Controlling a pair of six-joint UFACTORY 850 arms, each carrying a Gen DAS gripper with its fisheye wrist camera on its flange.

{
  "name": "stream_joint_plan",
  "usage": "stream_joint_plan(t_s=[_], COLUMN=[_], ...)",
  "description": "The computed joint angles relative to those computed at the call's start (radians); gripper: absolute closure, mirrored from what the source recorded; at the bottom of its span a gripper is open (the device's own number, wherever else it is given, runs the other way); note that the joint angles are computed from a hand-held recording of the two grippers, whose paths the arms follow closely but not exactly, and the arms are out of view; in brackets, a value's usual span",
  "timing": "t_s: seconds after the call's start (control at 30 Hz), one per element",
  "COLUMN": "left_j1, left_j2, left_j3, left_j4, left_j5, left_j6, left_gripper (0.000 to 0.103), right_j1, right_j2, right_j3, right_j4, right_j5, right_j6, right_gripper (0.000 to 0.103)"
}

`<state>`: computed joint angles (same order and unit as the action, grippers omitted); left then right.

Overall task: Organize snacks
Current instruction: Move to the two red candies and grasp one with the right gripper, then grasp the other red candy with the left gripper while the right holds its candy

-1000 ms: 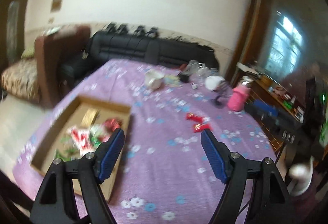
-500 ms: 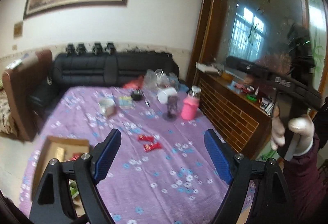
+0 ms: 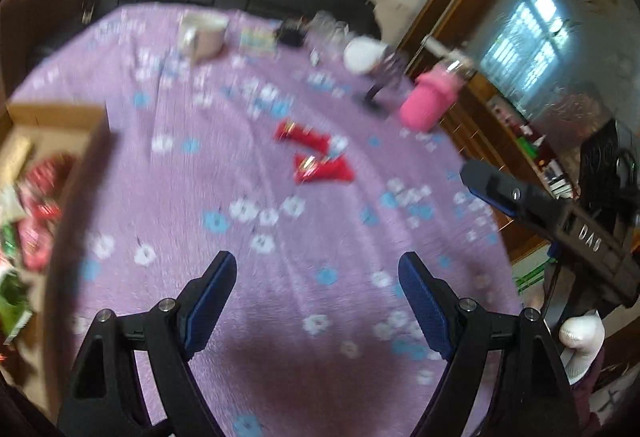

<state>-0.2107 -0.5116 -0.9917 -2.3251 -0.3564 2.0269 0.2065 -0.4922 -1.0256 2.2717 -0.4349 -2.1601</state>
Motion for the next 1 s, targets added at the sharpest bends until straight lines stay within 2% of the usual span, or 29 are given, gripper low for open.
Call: stream_joint_plan(t_s=[0.1, 0.23, 0.3, 0.43, 0.5, 0.57, 0.63, 0.67, 0.7, 0.77, 0.8, 0.87, 0.97, 1.0], left_j1=[0.012, 0.006, 0.008, -0.002, 0.004, 0.016, 0.026, 0.032, 0.038, 0.051, 0.057, 0.075, 0.083, 0.082], left_j2=[-0.058, -0.100, -0.120, -0.120, -0.120, -0.119, -0.119, -0.121, -0.124, -0.129, -0.127, -0.129, -0.116, -0.103], left_j3=[-0.044, -0.076, -0.088, -0.082, -0.064, -0.035, -0.018, -0.022, -0.022, -0.021, -0.011, -0.002, 0.010, 0.022], left_j4=[0.096, 0.090, 0.094, -0.027, -0.085, -0.137, -0.138, -0.101, -0.071, -0.028, -0.023, 0.000, 0.019, 0.009], left_j5=[0.002, 0.046, 0.057, 0.066, 0.015, -0.073, -0.125, -0.131, -0.149, -0.194, -0.217, -0.267, -0.262, -0.242], left_j6=[-0.098, -0.074, -0.078, 0.061, 0.112, 0.157, 0.163, 0.135, 0.112, 0.070, 0.059, 0.008, -0.041, -0.042], left_gripper=[0.020, 0.020, 0.020, 0.020, 0.014, 0.009, 0.007, 0.006, 0.002, 0.001, 0.002, 0.002, 0.002, 0.002], right_j1=[-0.002, 0.008, 0.021, 0.051, 0.077, 0.092, 0.101, 0.105, 0.111, 0.121, 0.120, 0.107, 0.075, 0.062], right_j2=[-0.078, -0.172, -0.219, -0.322, -0.376, -0.435, -0.501, -0.523, -0.545, -0.551, -0.550, -0.543, -0.534, -0.507], right_j3=[-0.059, -0.156, -0.220, -0.416, -0.512, -0.606, -0.703, -0.738, -0.769, -0.781, -0.788, -0.780, -0.745, -0.697], right_j4=[0.019, -0.081, -0.216, -0.626, -0.836, -1.045, -1.254, -1.359, -1.464, -1.592, -1.593, -1.469, -1.285, -1.204], right_j5=[0.062, 0.104, 0.130, 0.197, 0.256, 0.261, 0.224, 0.198, 0.181, 0.162, 0.117, 0.002, -0.245, -0.283], right_j6=[-0.009, 0.078, 0.215, 0.613, 0.800, 0.988, 1.182, 1.281, 1.374, 1.494, 1.504, 1.414, 1.242, 1.158], right_gripper=[0.022, 0.023, 0.027, 0.029, 0.034, 0.038, 0.044, 0.052, 0.056, 0.061, 0.068, 0.076, 0.076, 0.076])
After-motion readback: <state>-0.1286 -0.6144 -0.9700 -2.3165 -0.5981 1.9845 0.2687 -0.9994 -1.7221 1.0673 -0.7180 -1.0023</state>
